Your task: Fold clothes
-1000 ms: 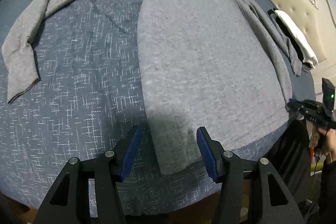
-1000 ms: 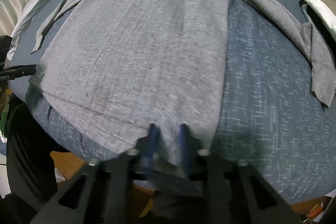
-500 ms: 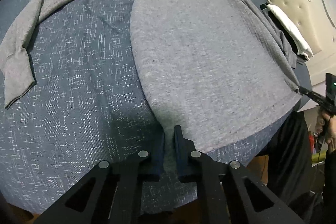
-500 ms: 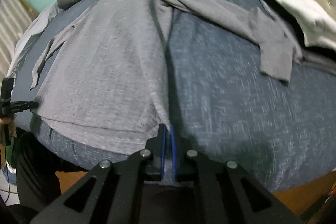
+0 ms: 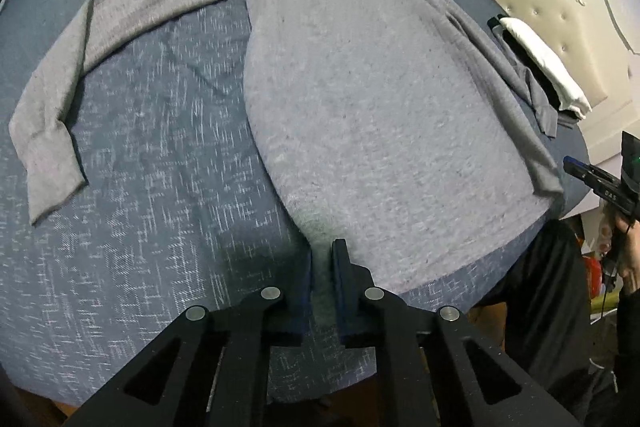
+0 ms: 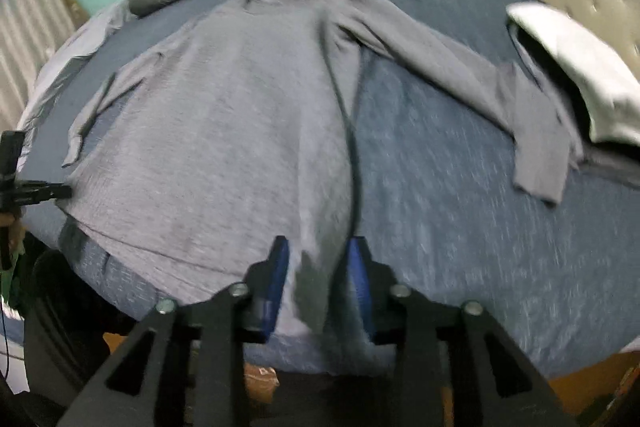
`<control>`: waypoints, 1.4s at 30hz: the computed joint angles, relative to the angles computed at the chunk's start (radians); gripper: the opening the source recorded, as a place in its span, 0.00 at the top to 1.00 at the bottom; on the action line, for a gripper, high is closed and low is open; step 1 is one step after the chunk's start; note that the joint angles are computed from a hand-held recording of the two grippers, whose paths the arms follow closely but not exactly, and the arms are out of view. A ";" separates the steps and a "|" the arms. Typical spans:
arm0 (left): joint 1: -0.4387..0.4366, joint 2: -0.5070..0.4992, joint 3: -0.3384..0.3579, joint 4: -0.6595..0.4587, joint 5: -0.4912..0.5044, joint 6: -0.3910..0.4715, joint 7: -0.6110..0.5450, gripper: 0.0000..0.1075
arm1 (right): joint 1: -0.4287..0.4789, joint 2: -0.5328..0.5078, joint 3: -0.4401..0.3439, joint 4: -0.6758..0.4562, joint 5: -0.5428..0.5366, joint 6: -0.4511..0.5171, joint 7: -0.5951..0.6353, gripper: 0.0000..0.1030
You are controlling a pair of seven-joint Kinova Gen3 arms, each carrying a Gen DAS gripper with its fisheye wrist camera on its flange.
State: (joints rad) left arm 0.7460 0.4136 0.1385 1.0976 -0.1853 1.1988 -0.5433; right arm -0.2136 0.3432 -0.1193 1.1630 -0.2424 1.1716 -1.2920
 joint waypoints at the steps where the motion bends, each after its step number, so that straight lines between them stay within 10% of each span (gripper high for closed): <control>1: 0.005 0.000 -0.003 -0.010 -0.008 0.009 0.003 0.88 | 0.012 -0.005 -0.013 0.001 -0.024 0.000 0.025 0.68; 11: 0.017 0.004 -0.008 -0.048 -0.034 0.038 0.008 0.83 | -0.020 0.040 -0.074 -0.009 -0.131 0.053 0.214 0.68; 19: 0.024 0.003 -0.011 -0.049 -0.035 0.030 0.020 0.79 | -0.170 0.120 -0.003 -0.074 0.060 0.110 0.038 0.68; 35: 0.007 0.070 0.001 -0.109 0.017 0.037 -0.044 0.62 | -0.043 0.085 0.015 -0.013 0.122 0.092 0.001 0.57; 42: 0.006 0.134 -0.005 -0.161 0.068 0.080 -0.095 0.60 | 0.024 0.060 0.001 0.003 0.039 0.080 0.082 0.94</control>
State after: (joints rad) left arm 0.7518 0.5476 0.1330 0.9363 -0.1171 1.2788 -0.6383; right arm -0.1898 0.4037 -0.1186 1.1665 -0.2035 1.2514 -1.2105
